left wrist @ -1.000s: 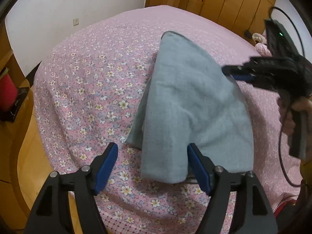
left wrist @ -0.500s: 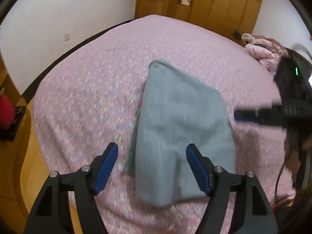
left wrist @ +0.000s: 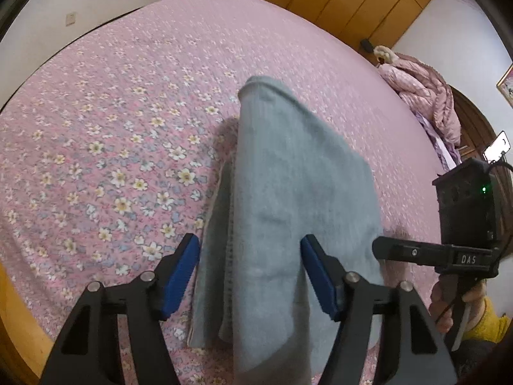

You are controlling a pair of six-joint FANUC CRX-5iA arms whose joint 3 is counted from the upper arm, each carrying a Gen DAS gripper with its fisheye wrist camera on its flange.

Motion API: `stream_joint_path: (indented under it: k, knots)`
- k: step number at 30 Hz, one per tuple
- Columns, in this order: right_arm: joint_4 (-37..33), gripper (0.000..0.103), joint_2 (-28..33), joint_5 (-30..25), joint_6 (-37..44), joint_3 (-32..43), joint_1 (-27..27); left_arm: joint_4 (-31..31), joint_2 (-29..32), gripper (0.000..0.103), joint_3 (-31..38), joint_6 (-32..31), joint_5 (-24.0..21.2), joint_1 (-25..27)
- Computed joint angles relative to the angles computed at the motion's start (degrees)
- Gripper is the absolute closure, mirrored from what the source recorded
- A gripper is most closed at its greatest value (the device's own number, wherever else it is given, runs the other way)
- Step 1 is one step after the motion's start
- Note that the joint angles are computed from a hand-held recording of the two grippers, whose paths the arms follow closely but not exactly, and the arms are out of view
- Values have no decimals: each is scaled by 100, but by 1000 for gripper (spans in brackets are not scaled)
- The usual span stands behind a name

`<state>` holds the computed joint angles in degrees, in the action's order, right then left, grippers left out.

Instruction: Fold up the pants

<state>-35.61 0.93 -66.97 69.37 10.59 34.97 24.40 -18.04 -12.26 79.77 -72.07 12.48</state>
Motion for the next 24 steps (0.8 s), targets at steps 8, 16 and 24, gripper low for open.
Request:
stream_joint_path:
  k: [8, 16, 24]
  knots:
    - [-224, 49, -335, 204, 383, -433, -140, -68, 185, 27, 132, -63, 54, -188]
    - [-143, 72, -318, 302, 445, -453, 89, -63, 228, 50, 97, 364, 460, -579]
    - [73, 80, -569, 338, 608, -432, 202, 213, 112, 70, 91, 798, 659, -693]
